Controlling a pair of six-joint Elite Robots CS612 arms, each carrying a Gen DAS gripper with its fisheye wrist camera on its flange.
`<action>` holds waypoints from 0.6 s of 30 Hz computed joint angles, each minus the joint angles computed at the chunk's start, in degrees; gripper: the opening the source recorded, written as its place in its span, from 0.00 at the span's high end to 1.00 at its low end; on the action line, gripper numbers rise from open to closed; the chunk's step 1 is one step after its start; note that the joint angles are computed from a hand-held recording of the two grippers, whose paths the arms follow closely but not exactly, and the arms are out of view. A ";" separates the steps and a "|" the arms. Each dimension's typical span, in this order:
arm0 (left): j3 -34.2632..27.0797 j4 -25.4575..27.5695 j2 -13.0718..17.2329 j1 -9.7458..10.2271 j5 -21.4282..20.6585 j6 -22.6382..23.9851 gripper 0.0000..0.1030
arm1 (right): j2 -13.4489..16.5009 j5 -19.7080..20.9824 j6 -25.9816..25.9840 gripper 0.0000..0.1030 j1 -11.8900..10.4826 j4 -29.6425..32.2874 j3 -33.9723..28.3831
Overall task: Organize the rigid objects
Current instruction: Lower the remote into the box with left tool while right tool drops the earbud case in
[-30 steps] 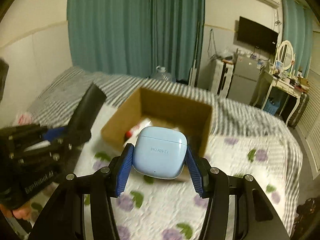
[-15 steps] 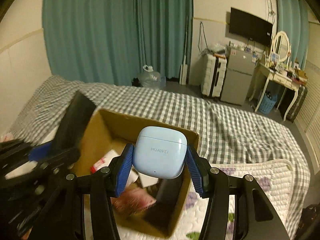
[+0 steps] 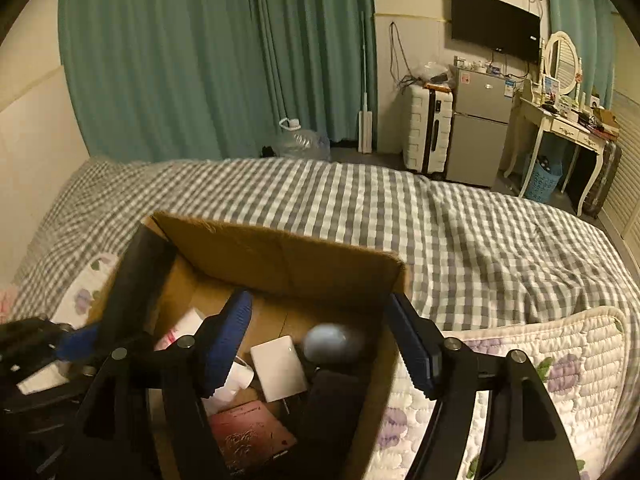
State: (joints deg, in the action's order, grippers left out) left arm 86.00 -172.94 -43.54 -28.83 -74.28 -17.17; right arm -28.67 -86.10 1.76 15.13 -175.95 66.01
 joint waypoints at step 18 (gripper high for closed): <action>-6.63 4.37 3.56 -1.41 4.52 7.95 0.78 | -4.04 -2.91 1.79 0.31 -1.10 -3.97 6.92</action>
